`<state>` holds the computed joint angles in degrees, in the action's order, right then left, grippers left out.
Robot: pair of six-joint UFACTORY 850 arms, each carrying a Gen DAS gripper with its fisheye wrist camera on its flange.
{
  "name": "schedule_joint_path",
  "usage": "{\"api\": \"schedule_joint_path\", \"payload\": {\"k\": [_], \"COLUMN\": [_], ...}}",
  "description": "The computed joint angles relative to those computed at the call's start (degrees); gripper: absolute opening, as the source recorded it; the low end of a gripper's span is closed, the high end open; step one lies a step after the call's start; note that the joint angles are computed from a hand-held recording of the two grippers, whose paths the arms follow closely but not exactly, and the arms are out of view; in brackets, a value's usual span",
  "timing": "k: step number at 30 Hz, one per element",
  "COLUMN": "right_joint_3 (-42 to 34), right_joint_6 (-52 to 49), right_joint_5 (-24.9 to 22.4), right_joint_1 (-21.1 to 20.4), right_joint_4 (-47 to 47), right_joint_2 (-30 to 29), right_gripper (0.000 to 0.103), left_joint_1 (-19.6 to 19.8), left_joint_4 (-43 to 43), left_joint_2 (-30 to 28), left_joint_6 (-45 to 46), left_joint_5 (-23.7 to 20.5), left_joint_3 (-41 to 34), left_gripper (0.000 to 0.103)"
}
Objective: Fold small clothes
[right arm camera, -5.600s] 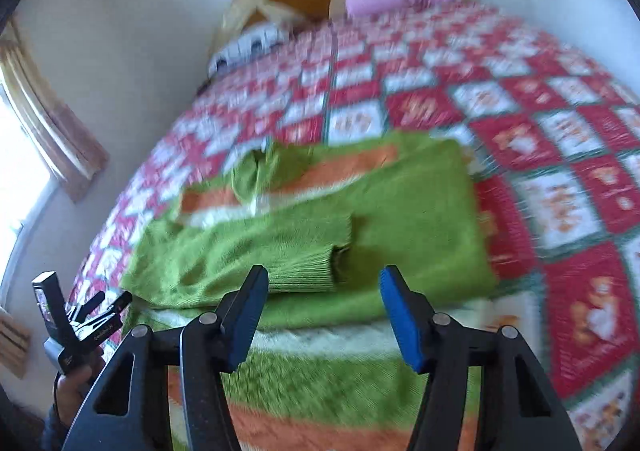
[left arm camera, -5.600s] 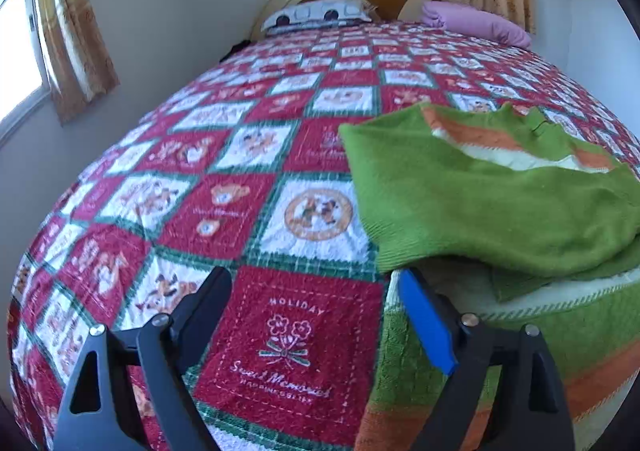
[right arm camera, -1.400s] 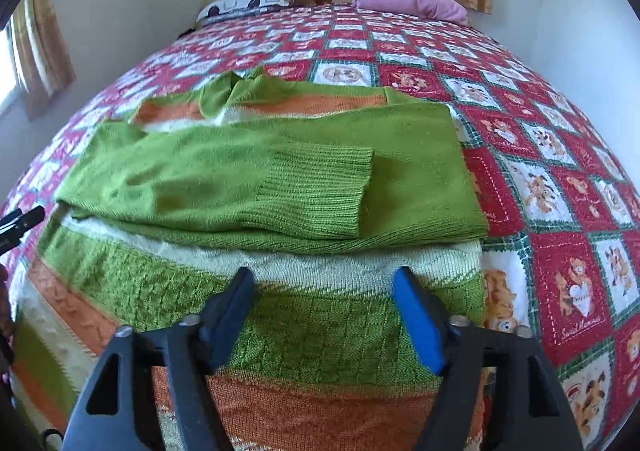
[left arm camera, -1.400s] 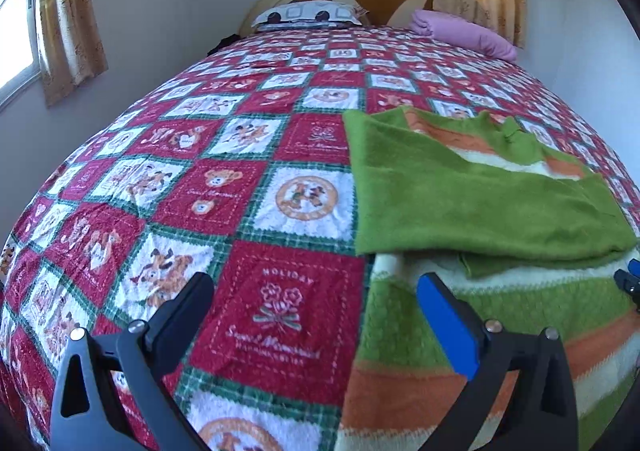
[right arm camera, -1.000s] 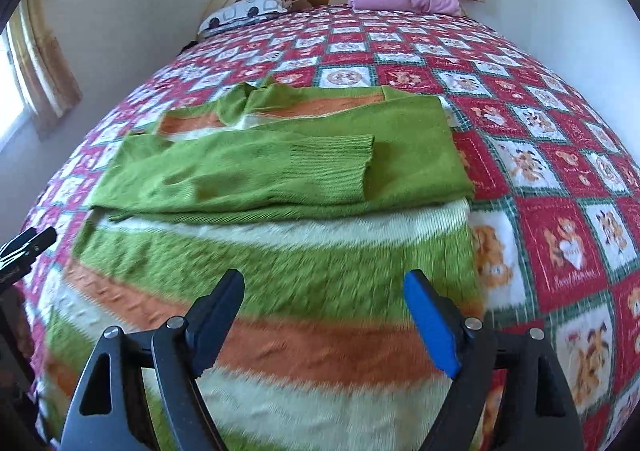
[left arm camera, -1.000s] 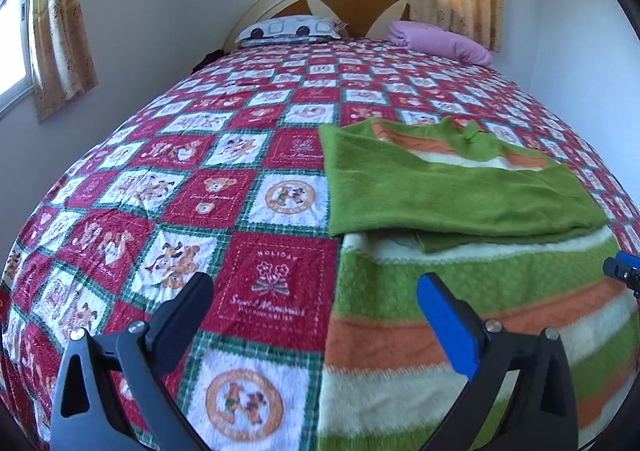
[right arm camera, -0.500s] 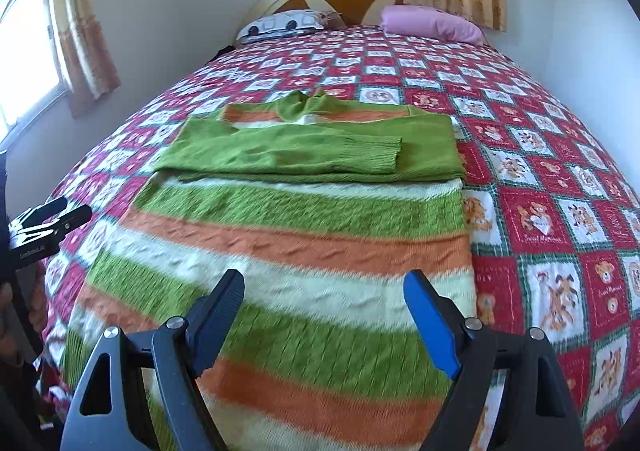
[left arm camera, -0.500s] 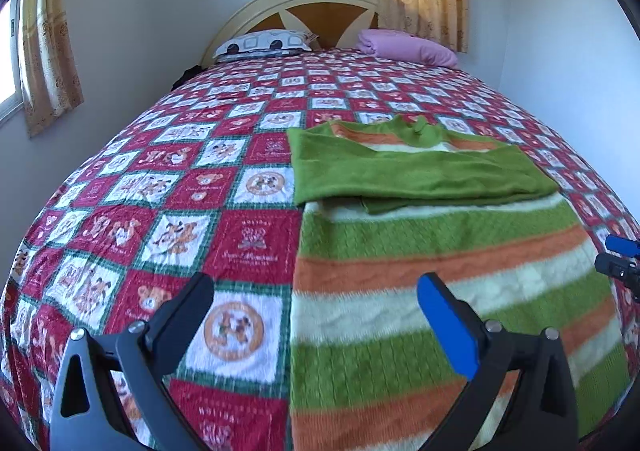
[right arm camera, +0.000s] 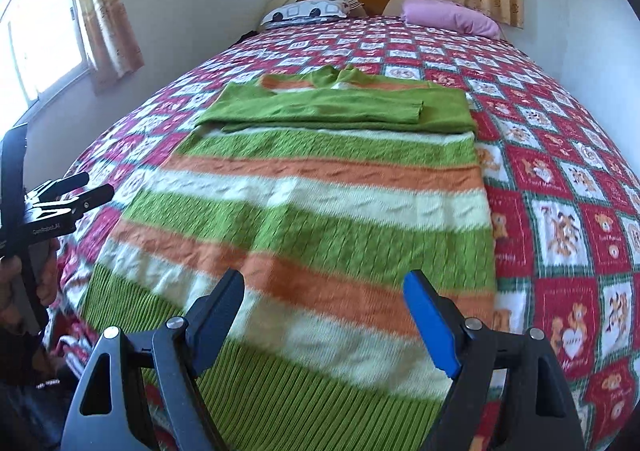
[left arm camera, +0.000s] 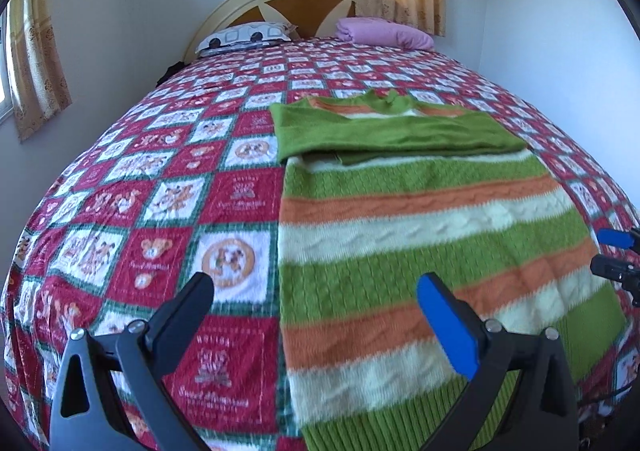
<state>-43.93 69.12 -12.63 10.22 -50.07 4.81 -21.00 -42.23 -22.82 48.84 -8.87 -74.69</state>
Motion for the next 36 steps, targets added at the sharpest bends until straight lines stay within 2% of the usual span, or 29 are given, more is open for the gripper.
{"api": "schedule_joint_path", "payload": {"k": [9, 16, 25, 29, 31, 33, 36], "right_joint_3": [3.1, 6.1, 9.2, 10.5, 11.2, 12.1, 13.1], "right_joint_6": [-1.4, -0.4, 5.6, 9.6, 11.9, 13.3, 15.9], "right_joint_5": [-1.7, -2.5, -3.5, -4.1, -5.0, -5.2, -5.4], "right_joint_1": [3.4, 6.0, 7.1, 7.2, 7.2, 6.9, 6.4], "right_joint_4": [2.2, 2.4, -1.1, -3.8, -5.6, -6.0, -7.5], "right_joint_2": [3.0, 5.5, 7.9, 9.1, 9.8, 10.6, 11.6], "right_gripper": [0.082, 0.082, 0.082, 0.082, 0.082, 0.082, 0.082], "left_joint_1": [0.3, 0.7, 1.4, 2.2, 3.1, 3.7, 4.1], "left_joint_4": [3.4, 2.7, 4.9, 1.1, -2.0, -3.4, -5.7], "left_joint_2": [2.6, 4.8, 6.3, 7.4, 7.8, 7.9, 7.8], "left_joint_6": [-1.2, 0.3, -2.9, 0.8, 3.2, 4.2, 6.0], "left_joint_5": [-1.2, -1.9, -5.0, -7.0, -9.5, -12.1, -14.7], "left_joint_3": [4.3, 7.5, 9.4, 10.7, 11.2, 11.4, 11.7], "left_gripper": [0.103, 0.103, 0.103, 0.103, 0.100, 0.087, 0.076]}}
